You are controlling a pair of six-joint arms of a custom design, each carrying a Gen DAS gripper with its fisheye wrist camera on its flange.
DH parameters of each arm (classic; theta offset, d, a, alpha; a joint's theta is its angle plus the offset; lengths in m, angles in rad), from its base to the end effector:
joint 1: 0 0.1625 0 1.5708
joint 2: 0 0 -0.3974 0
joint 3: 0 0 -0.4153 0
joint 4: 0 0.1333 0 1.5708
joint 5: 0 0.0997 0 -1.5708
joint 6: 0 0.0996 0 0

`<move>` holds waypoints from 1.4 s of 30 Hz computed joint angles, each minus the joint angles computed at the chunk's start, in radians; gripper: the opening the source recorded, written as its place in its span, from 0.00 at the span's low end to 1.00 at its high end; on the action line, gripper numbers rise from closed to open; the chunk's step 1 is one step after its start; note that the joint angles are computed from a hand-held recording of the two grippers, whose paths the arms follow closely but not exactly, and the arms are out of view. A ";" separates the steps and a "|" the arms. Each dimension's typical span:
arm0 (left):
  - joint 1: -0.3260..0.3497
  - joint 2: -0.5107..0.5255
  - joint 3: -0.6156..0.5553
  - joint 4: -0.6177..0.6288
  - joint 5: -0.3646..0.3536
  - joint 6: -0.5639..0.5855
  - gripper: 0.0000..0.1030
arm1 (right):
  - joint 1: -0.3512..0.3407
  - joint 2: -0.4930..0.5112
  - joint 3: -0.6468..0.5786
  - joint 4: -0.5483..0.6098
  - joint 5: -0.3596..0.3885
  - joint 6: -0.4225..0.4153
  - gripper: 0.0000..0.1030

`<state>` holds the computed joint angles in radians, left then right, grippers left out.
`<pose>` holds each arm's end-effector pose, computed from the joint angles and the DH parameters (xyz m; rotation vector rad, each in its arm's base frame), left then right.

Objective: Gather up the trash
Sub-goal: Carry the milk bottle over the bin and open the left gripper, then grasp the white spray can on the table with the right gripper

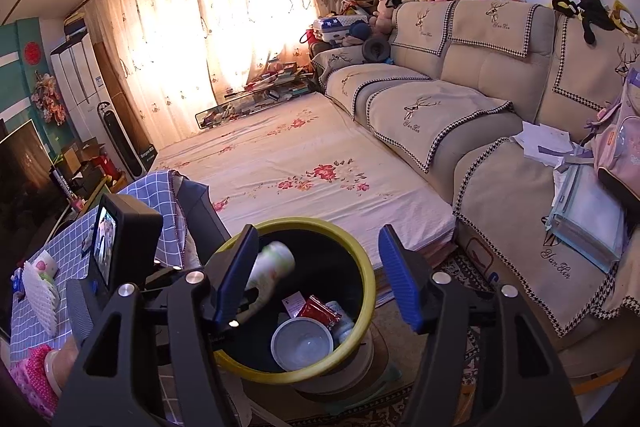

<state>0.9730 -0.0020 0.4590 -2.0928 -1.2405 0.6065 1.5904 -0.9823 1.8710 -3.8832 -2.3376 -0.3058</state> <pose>-0.3560 -0.8170 -0.1075 1.5789 2.3242 -0.0893 0.0753 -0.5666 0.2588 -0.3274 -1.8822 1.4370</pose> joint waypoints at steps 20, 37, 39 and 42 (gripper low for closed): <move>0.094 -0.548 0.603 -0.476 -0.078 -0.004 0.89 | 0.049 0.104 -0.132 0.157 0.027 0.015 0.60; 0.314 -0.653 0.542 -0.778 0.093 -0.078 0.92 | 0.133 0.399 -0.583 0.593 0.113 -0.010 0.60; 0.329 -0.650 0.524 -0.769 0.077 -0.100 0.92 | 0.142 0.464 -0.694 0.681 0.120 -0.012 0.60; 0.335 -0.642 0.524 -0.790 0.071 -0.092 0.92 | 0.151 0.578 -0.900 0.841 0.131 -0.005 0.60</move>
